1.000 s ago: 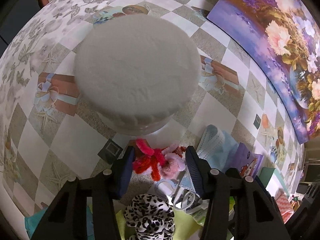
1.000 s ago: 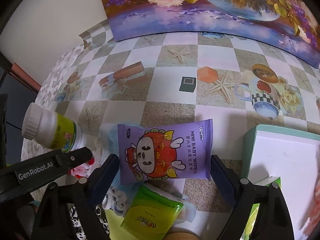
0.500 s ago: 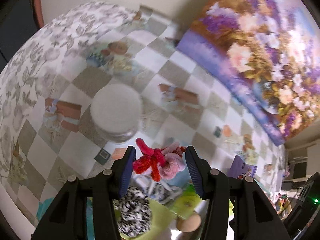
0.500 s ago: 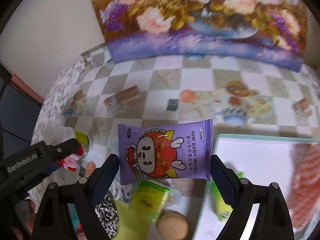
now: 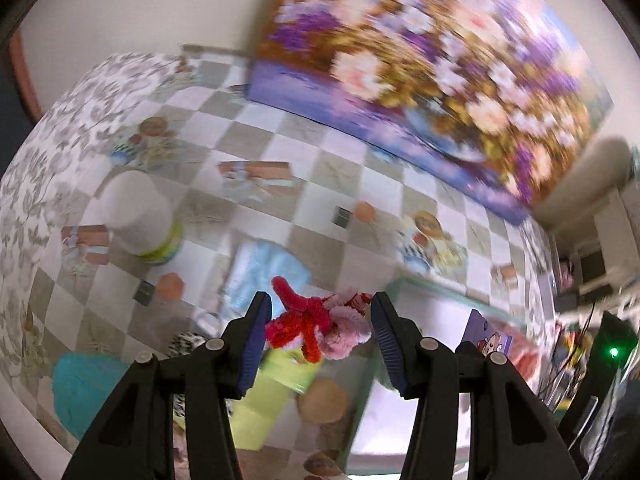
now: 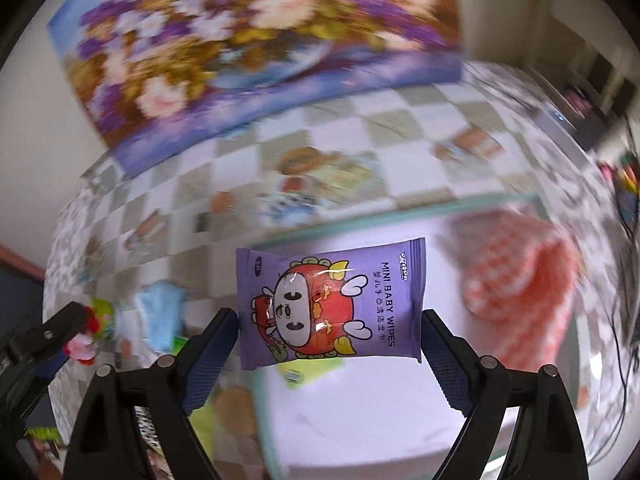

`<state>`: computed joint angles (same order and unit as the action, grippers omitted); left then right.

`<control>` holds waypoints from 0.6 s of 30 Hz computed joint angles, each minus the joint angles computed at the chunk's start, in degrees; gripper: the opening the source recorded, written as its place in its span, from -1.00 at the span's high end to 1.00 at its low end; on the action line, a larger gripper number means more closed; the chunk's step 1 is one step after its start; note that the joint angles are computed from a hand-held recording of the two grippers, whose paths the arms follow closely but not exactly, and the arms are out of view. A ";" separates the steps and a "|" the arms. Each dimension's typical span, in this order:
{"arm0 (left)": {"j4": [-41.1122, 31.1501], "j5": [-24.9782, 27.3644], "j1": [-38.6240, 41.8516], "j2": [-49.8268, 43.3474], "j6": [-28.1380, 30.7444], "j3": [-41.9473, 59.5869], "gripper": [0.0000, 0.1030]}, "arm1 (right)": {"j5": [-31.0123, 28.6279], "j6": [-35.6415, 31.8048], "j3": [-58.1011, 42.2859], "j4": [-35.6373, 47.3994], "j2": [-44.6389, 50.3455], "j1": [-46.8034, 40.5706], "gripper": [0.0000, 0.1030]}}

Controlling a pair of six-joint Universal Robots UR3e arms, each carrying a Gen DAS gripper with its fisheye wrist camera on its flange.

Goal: Organize soft objects
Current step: 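Carry the wipes pack and plush toy over the tray and release both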

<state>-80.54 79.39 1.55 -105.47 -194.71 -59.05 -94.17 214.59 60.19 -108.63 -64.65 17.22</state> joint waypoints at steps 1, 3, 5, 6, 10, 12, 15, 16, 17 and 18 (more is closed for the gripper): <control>-0.07 0.38 -1.35 -0.42 0.14 0.48 -0.03 | -0.25 0.36 2.73 -0.26 -1.87 -0.74 -0.79; -0.68 0.48 -4.02 -1.48 0.36 1.41 -0.03 | -0.91 0.77 6.58 -0.30 -4.43 -1.87 -0.80; -1.38 0.87 -6.23 -2.26 0.50 2.02 -0.03 | -1.18 0.85 9.99 -0.59 -6.78 -2.91 -0.80; -1.67 1.21 -7.31 -2.69 0.56 2.36 -0.04 | -1.20 0.71 11.23 -0.81 -7.65 -3.31 -0.80; -2.49 0.75 -10.30 -3.71 1.19 2.35 -0.03 | -1.26 0.74 17.00 -1.88 -11.90 -5.29 -0.80; -3.47 0.56 -12.06 -4.91 1.42 3.15 -0.04 | -1.55 1.07 18.68 -1.82 -13.33 -6.12 -0.80; -4.90 0.79 -14.15 -6.85 1.56 4.80 -0.04 | -2.57 0.90 19.48 -1.22 -13.69 -6.83 -0.81; -5.63 0.99 -15.11 -7.86 1.70 5.66 -0.04 | -2.76 0.79 19.58 -0.96 -13.72 -6.97 -0.81; -6.12 1.20 -15.77 -8.58 1.83 6.34 -0.04 | -2.80 0.65 19.74 -0.82 -13.66 -7.16 -0.81; -6.56 1.46 -16.37 -9.21 1.99 6.89 -0.04 | -2.56 0.47 20.15 -0.80 -13.81 -7.53 -0.81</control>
<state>-87.10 80.85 -14.82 -114.68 -192.72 -52.16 -96.72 215.06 80.34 -109.43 -78.46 9.70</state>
